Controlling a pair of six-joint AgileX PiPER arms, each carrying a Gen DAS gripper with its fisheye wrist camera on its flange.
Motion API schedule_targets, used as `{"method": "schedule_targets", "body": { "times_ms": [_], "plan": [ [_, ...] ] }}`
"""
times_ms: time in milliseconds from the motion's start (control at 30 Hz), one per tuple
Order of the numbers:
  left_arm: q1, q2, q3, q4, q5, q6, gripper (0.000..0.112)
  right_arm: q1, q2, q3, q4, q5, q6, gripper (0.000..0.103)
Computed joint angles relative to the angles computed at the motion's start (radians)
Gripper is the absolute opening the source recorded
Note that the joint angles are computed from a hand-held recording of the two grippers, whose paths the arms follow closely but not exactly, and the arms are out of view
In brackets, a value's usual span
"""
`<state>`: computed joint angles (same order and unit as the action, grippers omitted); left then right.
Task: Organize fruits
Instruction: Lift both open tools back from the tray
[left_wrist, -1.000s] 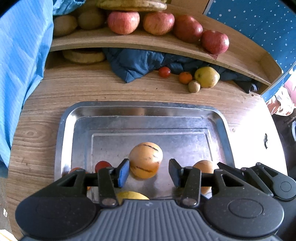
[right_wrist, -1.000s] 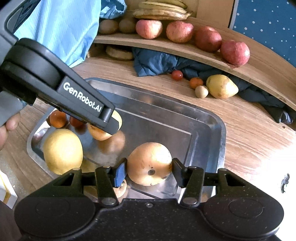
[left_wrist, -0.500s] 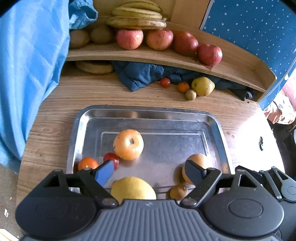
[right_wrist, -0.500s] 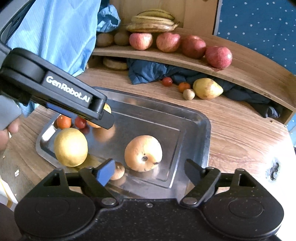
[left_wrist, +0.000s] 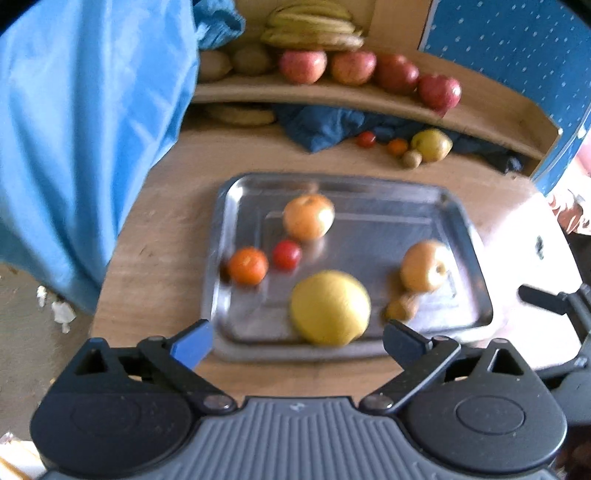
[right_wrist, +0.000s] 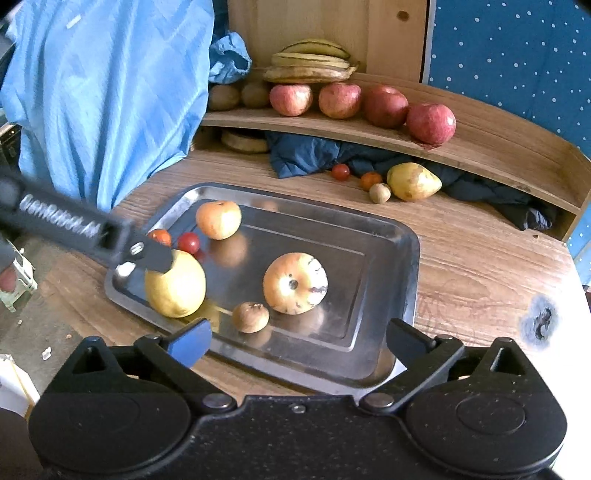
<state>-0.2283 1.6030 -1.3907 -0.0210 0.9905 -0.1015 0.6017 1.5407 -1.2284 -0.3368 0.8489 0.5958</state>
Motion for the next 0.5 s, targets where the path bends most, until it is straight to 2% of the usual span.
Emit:
{"method": "schedule_targets", "body": {
  "times_ms": [133, 267, 500],
  "plan": [
    [-0.011, 0.006, 0.015, 0.073, 0.057, -0.046, 0.1, -0.002, -0.008, 0.004, 0.017, 0.018, 0.0, 0.102],
    [-0.035, 0.021, 0.017, 0.148, 0.105, -0.089, 0.1, 0.01, 0.005, -0.002, 0.025, 0.076, 0.014, 0.102],
    [-0.062, 0.031, 0.0, 0.187, 0.115, -0.113, 0.101, 0.002, 0.006, 0.01, 0.001, 0.153, 0.07, 0.102]
  ]
}}
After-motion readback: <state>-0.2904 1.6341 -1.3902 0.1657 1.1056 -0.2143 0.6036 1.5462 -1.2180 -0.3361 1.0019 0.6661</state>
